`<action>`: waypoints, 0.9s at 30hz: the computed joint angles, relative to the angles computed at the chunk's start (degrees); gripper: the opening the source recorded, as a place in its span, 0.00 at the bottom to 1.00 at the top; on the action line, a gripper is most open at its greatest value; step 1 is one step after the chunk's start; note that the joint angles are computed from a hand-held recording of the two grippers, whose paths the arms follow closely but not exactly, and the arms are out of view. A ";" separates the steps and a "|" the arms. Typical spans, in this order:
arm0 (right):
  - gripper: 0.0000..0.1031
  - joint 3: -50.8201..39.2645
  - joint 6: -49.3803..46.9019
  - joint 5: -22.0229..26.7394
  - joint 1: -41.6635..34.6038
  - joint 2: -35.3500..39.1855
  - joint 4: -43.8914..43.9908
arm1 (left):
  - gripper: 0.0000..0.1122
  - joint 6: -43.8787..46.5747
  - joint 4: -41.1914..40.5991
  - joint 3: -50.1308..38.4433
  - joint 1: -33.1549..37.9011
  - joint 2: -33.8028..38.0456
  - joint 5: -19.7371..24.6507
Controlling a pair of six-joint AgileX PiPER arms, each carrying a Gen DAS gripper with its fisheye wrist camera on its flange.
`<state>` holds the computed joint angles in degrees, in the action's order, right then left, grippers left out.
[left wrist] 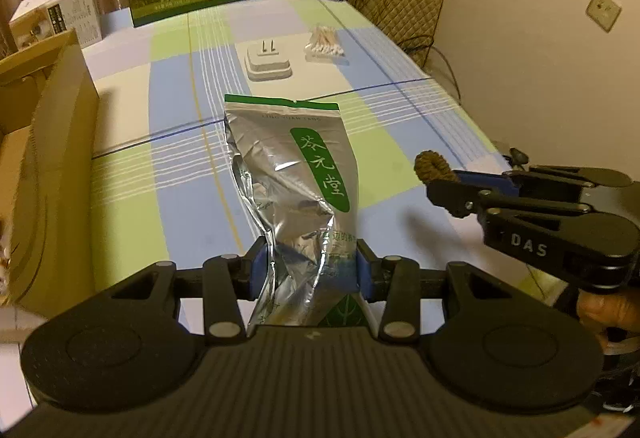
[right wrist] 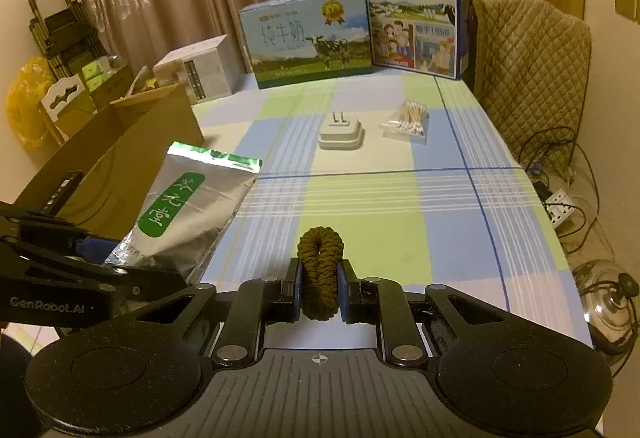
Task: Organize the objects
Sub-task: 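Carry the foil bag and hair tie over the cardboard box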
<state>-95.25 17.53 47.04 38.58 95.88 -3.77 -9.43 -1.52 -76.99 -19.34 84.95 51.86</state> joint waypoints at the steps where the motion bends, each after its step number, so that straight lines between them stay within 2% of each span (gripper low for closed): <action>1: 0.14 -0.12 0.82 0.33 0.89 -0.35 -0.98 | 0.34 0.11 -0.07 0.78 0.03 -1.18 -0.07; 13: 0.14 -6.13 5.46 4.58 8.29 -0.35 -6.52 | 0.34 1.26 -0.48 6.20 2.11 -13.38 2.19; 27: 0.14 -17.05 5.24 8.25 12.61 6.11 -7.18 | 0.34 9.86 -5.26 6.25 10.76 -18.79 5.49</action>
